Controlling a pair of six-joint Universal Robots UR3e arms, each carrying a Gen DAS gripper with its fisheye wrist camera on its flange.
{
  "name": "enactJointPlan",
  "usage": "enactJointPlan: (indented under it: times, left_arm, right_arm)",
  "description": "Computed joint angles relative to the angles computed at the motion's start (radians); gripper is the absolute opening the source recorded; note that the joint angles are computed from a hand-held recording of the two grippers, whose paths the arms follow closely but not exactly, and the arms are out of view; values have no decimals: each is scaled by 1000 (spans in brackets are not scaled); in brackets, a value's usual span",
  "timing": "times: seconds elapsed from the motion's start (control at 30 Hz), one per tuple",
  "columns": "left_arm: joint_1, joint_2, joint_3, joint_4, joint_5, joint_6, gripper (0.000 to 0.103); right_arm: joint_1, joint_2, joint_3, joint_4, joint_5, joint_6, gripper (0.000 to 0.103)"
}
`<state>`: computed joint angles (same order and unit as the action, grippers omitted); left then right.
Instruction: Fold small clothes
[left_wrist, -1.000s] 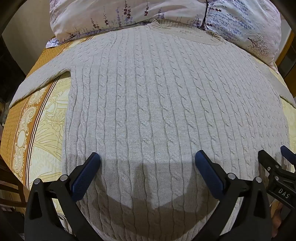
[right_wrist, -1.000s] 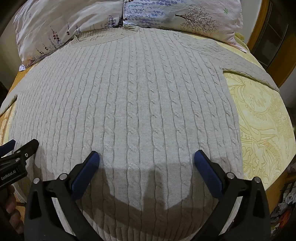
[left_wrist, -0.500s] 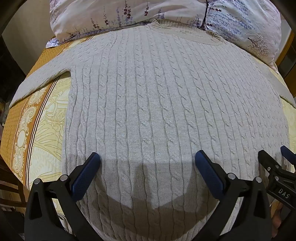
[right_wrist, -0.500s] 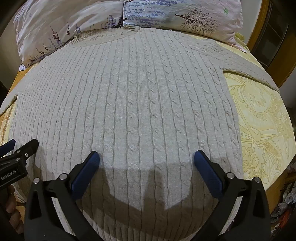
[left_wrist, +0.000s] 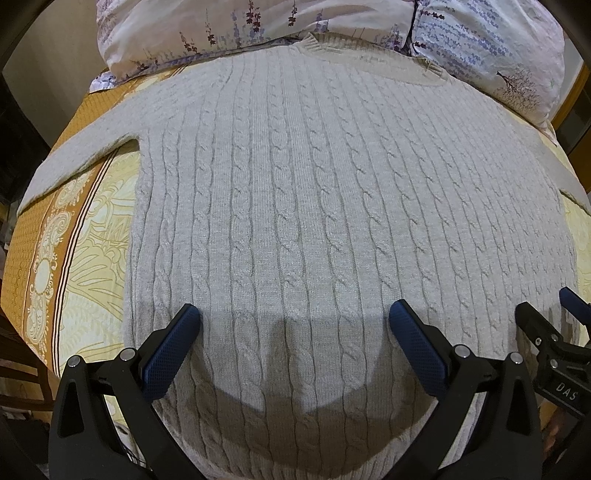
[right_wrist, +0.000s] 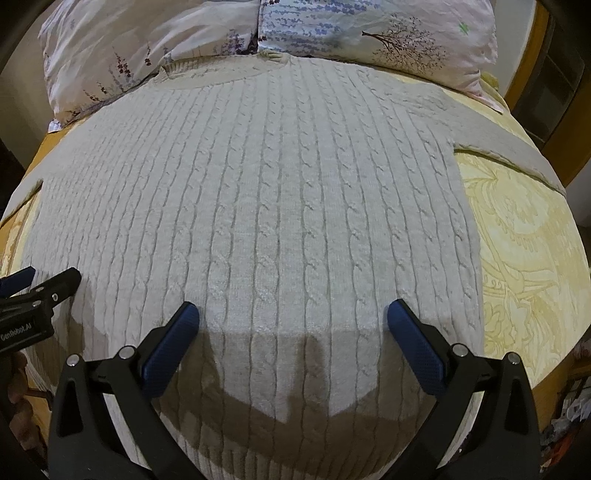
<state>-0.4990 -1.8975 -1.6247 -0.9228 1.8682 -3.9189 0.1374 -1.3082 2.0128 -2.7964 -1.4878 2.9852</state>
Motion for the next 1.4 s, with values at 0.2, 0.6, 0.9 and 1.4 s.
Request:
enactJointPlan:
  times: [0.2,0.6,0.9,1.4]
  left_arm:
    - [11,-10,30,-38,-23,4,102]
    - [19,-1,-16,53,4,-7,102]
    - [64,15,-83,219,-33,29,102]
    - [139,-13,-80,394,-147,3,102]
  right_arm:
    - [-6,11,-44,60,12,-21,101]
    - [-388,75,-212,150,412,100,75]
    - [-676,405,-688,247,514,428,61]
    - [-708,696,-1076,328,535,555,27]
